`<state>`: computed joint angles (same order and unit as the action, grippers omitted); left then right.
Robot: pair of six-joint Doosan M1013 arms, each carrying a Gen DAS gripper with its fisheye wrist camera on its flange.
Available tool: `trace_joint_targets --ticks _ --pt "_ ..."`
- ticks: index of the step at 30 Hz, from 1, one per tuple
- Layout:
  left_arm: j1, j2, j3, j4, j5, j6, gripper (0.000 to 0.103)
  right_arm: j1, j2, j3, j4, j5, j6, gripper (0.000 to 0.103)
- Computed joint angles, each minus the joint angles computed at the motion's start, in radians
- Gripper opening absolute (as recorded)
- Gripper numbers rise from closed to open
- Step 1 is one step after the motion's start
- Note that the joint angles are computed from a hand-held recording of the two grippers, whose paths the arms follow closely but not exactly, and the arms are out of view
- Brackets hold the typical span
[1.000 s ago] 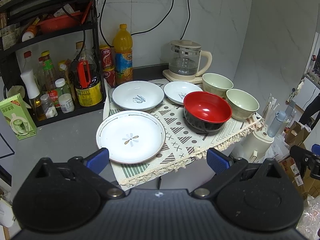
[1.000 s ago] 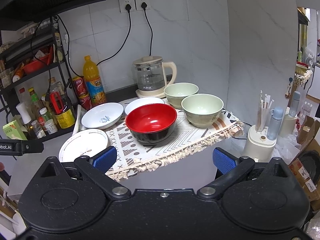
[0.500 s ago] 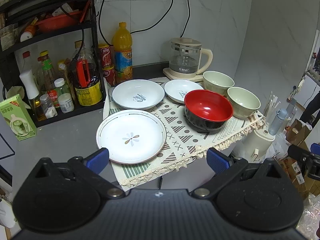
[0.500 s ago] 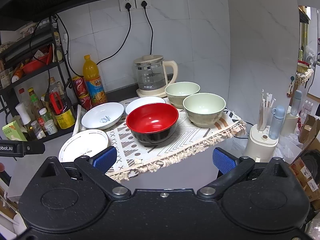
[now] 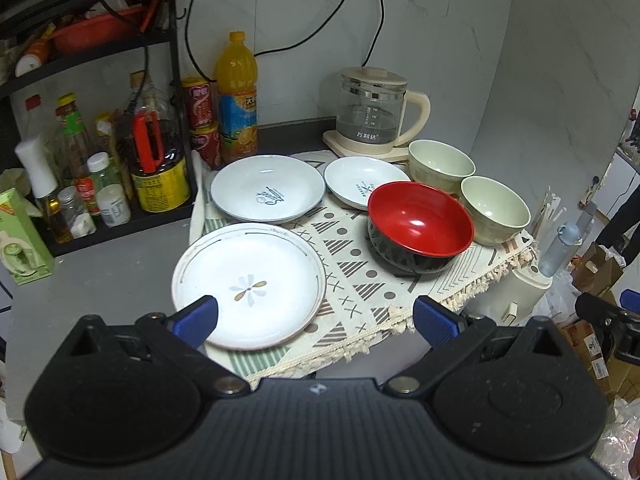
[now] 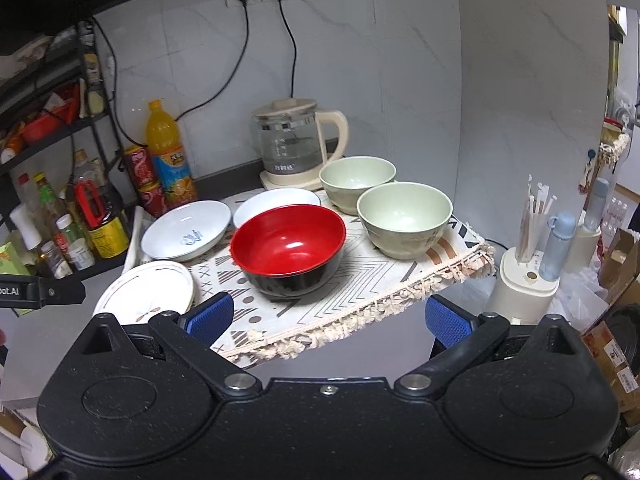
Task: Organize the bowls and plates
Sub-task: 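Move both grippers toward the larger pale green bowl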
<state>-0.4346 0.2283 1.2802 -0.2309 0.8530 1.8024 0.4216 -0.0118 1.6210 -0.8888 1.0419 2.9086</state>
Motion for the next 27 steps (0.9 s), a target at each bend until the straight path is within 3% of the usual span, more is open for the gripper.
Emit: trace_joint_targets --ticks 27 --pt "-0.080 0.213 -0.282 0.020 0.127 -0.108 0.100 -0.187 0.059 -0.054 0.114 -0.110 -0.208 0.103"
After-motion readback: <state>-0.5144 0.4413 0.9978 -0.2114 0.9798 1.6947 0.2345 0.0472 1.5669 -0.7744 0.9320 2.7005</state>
